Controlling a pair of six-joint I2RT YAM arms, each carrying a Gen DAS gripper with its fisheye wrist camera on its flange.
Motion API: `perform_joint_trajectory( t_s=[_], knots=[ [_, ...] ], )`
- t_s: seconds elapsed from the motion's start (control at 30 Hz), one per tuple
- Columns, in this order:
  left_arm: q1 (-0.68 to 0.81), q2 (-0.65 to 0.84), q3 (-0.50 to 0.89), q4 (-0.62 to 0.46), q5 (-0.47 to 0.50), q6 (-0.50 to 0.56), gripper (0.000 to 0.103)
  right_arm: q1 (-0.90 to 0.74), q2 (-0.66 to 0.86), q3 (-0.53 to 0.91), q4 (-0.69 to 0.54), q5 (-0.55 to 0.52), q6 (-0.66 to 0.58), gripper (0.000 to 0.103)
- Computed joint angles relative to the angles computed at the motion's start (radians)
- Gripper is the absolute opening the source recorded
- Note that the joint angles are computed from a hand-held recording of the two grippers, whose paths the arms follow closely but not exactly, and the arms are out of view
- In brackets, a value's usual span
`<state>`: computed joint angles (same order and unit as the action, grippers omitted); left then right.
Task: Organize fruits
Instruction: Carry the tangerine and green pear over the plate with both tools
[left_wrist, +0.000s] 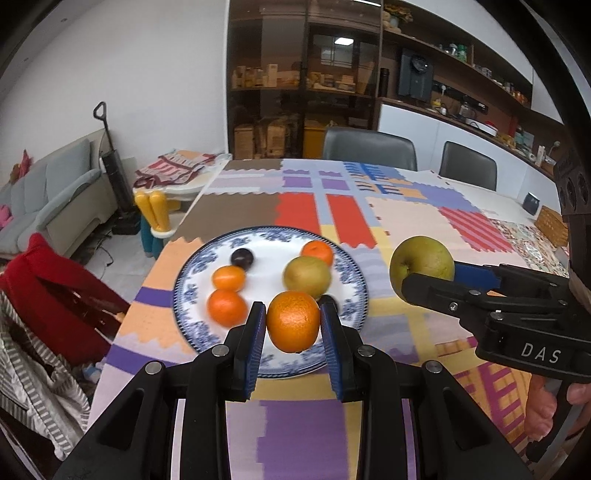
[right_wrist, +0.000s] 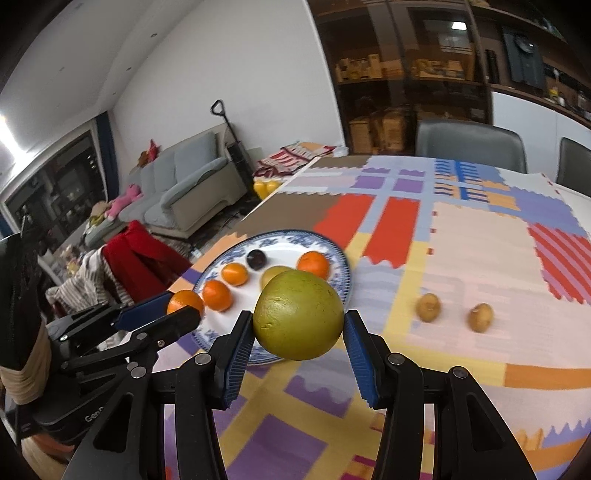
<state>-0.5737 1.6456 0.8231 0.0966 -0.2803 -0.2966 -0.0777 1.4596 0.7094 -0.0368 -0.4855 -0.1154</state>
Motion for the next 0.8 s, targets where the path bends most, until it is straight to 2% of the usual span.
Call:
perform_joint_trajectory(
  t_s=[0.37,0.8],
  knots=[
    [0.125,0.047,-0.053,0.086,0.127,0.059,0.030,0.153,0.138,0.058,0.020,0.052,0.020,0.050],
    [0.192,0.168,-0.009,0.126,0.231,0.095,0.030,0.218,0.273,0.126,0.012,0.100,0.009,0.050]
  ],
)
